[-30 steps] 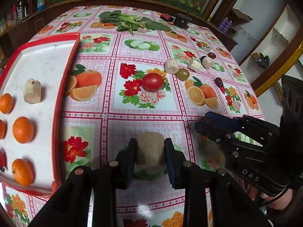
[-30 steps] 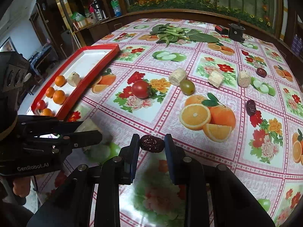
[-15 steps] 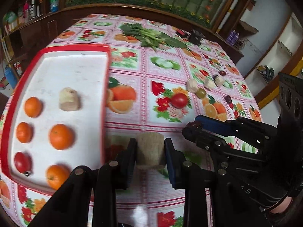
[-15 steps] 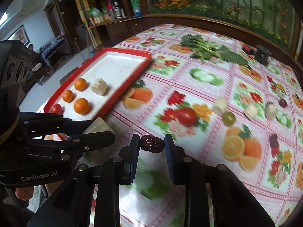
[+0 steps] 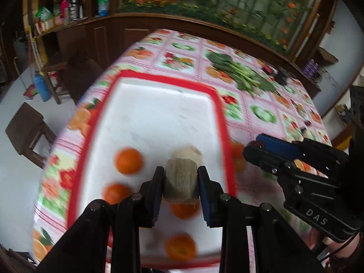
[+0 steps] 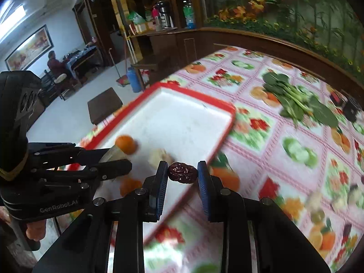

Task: Organize fruits
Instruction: 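Carry bread chunk and date into the tray and open both tools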

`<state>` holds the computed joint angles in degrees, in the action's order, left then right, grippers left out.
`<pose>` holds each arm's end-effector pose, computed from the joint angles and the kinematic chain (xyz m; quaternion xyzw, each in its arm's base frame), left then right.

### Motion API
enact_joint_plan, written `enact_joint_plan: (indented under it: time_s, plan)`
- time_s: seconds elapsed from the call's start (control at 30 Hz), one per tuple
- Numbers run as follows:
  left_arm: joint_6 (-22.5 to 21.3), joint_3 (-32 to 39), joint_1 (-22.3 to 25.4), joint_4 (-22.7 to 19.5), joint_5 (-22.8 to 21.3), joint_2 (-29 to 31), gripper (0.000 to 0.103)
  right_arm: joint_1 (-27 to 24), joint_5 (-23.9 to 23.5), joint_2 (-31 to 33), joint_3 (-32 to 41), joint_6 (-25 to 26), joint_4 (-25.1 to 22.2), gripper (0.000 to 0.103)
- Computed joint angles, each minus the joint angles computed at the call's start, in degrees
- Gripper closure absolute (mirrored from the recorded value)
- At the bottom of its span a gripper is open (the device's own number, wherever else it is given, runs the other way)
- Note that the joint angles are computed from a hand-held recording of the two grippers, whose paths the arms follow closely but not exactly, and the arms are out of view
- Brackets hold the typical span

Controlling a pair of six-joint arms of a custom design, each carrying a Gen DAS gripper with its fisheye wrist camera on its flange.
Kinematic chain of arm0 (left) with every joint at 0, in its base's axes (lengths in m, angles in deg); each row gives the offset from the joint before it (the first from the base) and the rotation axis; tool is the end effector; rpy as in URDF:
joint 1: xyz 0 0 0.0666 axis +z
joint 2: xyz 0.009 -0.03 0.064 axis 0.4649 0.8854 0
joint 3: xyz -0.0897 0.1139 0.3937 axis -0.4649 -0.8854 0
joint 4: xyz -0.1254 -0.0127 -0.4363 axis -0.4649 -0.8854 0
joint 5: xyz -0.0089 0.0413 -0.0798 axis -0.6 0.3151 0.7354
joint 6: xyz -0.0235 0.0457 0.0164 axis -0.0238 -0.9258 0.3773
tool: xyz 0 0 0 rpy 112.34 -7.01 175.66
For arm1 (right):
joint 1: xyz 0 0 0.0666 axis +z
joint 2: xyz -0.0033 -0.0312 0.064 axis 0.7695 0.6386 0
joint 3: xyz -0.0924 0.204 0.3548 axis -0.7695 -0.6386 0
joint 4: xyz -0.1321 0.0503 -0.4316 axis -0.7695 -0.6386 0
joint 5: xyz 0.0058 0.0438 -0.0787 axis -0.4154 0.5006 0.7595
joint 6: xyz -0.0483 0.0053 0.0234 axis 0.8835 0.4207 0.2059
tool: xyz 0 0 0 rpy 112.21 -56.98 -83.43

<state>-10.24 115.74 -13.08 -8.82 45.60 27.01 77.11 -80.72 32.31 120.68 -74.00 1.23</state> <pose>0.4395 -0.3710 0.3348 0.0245 0.9558 -0.1011 0.2749 0.4681 0.2424 0.3271 -0.2129 0.9120 0.1630 0.3103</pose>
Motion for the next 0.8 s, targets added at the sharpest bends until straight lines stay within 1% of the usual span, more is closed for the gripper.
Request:
enact_joint_plan:
  time_s: [0.13,0.33,0.47,0.6,0.8]
  plan:
    - [-1.12,1.88,2.79,-0.89,-1.58,1.97,0.071,0.79,0.78,5.13,4.48,-0.52,0.03,0.077]
    - [-0.71,4.56,5.56,-1.28,-0.05,5.55,0.071,0.68,1.24,10.58,8.75,-1.14,-0.81,0.077]
    - [-1.65,6.13,6.00,-1.99,0.06,7.64,0.071,0.94,1.18,13.15,10.56,0.21,-2.12,0.077]
    - [-1.16,6.74,6.80,-2.16,1.64,8.78,0.071,1.25,0.96,14.53,11.41,1.04,-2.54,0.077]
    - [-0.79,7.03,7.04,-2.74,2.24,9.76,0.071,1.32,0.85,15.57,11.86,1.64,-2.91,0.077]
